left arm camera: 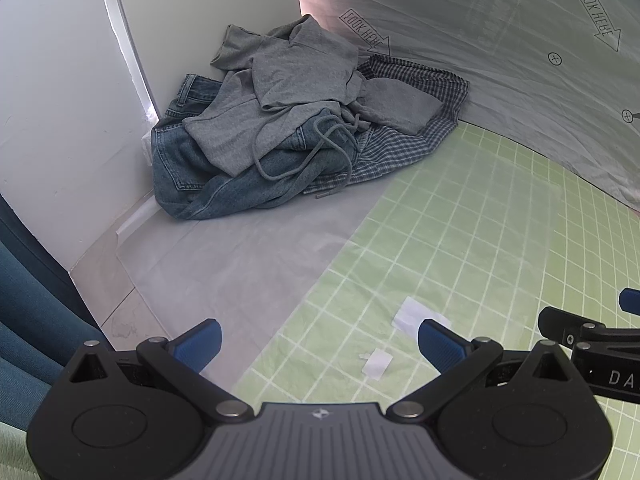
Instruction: Fold clothes
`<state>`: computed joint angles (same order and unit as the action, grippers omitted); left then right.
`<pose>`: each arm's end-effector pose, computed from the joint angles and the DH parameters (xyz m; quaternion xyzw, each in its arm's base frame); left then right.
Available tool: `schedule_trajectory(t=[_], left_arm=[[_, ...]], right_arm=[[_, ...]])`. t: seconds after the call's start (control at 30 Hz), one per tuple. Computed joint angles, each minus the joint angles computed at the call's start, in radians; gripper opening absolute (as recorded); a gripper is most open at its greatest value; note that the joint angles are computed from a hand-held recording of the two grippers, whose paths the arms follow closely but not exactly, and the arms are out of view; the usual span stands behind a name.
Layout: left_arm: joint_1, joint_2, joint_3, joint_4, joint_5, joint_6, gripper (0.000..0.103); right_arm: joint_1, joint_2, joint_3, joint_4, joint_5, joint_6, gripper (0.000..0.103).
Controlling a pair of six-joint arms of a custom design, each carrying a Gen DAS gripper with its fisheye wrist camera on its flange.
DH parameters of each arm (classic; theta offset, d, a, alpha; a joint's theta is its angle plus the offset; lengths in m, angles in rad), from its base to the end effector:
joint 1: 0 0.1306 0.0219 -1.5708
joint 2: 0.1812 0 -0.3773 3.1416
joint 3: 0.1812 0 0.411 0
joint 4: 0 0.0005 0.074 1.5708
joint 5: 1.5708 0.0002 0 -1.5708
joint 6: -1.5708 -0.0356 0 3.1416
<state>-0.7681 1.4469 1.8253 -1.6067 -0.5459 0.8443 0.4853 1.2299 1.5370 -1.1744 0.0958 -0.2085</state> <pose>0.3436 -0.3069 0.5607 -0.0820 0.9465 0.0654 0.3053 0.3771 0.1945 0.5438 -0.1130 0.9310 0.0747 0.3389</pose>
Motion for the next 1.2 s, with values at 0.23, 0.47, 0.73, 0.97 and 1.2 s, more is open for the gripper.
schedule_trajectory(t=[0.23, 0.47, 0.73, 0.97, 1.2], left_arm=[[0.0, -0.003, -0.001, -0.006, 0.006, 0.002, 0.103], [-0.002, -0.003, -0.012, -0.022, 0.03, 0.007, 0.103], [0.03, 0.029, 0.013, -0.042, 0.058, 0.001, 0.103], [0.11, 0.109, 0.108, -0.03, 0.059, -0.034, 0.103], [0.233, 0.249, 0.268, 0.004, 0.066, -0.065, 0.103]], right_arm=[[0.0, 0.0, 0.001, -0.004, 0.0, -0.002, 0.102], [0.001, 0.002, -0.002, -0.013, -0.007, -0.008, 0.102], [-0.009, 0.034, 0.015, -0.034, -0.017, -0.015, 0.102], [-0.039, 0.137, 0.12, -0.029, -0.02, -0.003, 0.102], [-0.067, 0.326, 0.311, -0.008, -0.018, 0.03, 0.102]])
